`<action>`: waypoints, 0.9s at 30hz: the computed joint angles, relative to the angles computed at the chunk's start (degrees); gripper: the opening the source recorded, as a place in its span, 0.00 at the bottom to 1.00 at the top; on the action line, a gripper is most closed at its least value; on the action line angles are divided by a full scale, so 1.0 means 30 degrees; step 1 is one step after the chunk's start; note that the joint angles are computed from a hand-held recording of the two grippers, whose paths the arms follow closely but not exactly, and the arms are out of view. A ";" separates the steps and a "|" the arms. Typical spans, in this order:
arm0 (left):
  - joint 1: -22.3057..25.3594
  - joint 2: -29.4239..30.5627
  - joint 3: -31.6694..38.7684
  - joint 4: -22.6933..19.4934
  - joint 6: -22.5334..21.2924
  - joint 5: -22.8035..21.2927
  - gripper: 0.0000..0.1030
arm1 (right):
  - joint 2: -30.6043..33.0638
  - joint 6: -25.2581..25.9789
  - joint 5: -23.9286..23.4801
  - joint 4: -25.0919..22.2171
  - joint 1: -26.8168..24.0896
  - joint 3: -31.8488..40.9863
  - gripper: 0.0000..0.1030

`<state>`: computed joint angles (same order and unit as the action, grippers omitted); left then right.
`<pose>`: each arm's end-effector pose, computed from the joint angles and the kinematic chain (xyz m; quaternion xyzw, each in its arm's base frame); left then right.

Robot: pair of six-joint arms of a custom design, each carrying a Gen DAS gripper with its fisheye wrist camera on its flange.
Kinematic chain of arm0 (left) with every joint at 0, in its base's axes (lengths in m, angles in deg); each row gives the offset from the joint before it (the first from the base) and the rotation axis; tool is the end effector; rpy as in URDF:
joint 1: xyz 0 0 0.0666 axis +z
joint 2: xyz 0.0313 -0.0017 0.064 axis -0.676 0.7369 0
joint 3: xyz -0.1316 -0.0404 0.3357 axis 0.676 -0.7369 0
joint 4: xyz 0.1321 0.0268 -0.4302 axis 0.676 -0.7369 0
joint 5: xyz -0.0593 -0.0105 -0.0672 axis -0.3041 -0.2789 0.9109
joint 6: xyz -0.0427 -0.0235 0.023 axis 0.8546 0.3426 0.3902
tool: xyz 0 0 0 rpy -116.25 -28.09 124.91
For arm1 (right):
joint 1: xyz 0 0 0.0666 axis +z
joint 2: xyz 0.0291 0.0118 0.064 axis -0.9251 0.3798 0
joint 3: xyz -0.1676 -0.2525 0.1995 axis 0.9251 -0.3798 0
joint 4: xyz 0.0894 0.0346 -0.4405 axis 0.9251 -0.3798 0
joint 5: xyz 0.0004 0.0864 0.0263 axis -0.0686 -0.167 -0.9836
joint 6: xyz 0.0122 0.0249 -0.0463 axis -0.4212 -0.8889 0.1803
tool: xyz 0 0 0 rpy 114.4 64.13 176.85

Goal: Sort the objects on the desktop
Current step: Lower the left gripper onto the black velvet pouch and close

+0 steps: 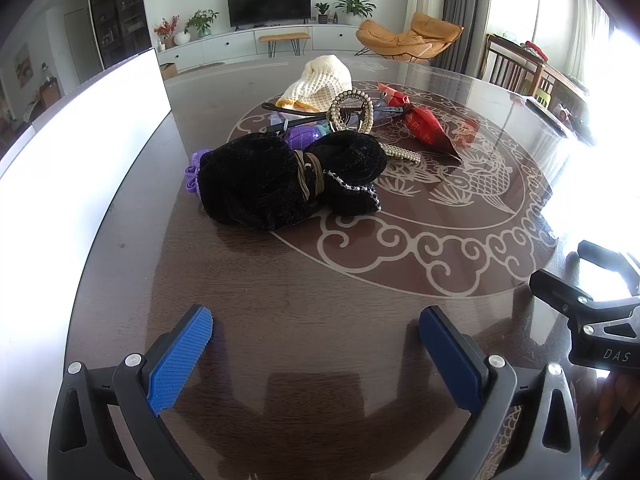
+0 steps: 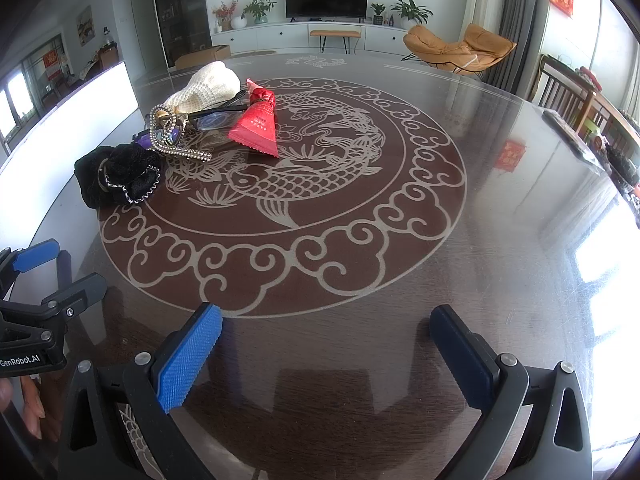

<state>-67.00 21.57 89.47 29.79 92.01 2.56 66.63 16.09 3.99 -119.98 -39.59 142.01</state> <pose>0.4854 -0.2103 0.3419 -0.0387 0.9513 0.0120 0.3056 0.5250 0.2749 0.3455 -0.1457 0.9409 0.0386 0.3033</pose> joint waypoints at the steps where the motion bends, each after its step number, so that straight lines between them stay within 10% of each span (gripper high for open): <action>1: -0.0010 -0.0002 -0.0008 -0.0018 -0.0011 -0.0056 1.00 | -0.0002 0.0004 -0.0001 -0.0002 -0.0003 0.0001 1.00; 15: 0.1016 -0.0628 0.0475 -0.0263 0.0275 0.0679 1.00 | -0.0004 0.0003 0.0000 -0.0001 -0.0001 -0.0002 1.00; 23: 0.1712 0.4268 0.6484 -0.2205 0.1281 -0.1212 1.00 | -0.0008 0.0005 -0.0006 -0.0005 -0.0010 0.0001 1.00; 27: 0.1436 0.3893 0.5198 -0.2150 0.1614 -0.1349 1.00 | -0.0005 -0.0004 0.0002 0.0004 0.0002 -0.0007 1.00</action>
<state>-62.69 33.25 105.06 23.34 96.85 -1.48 66.62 16.08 3.99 -119.97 -39.59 141.99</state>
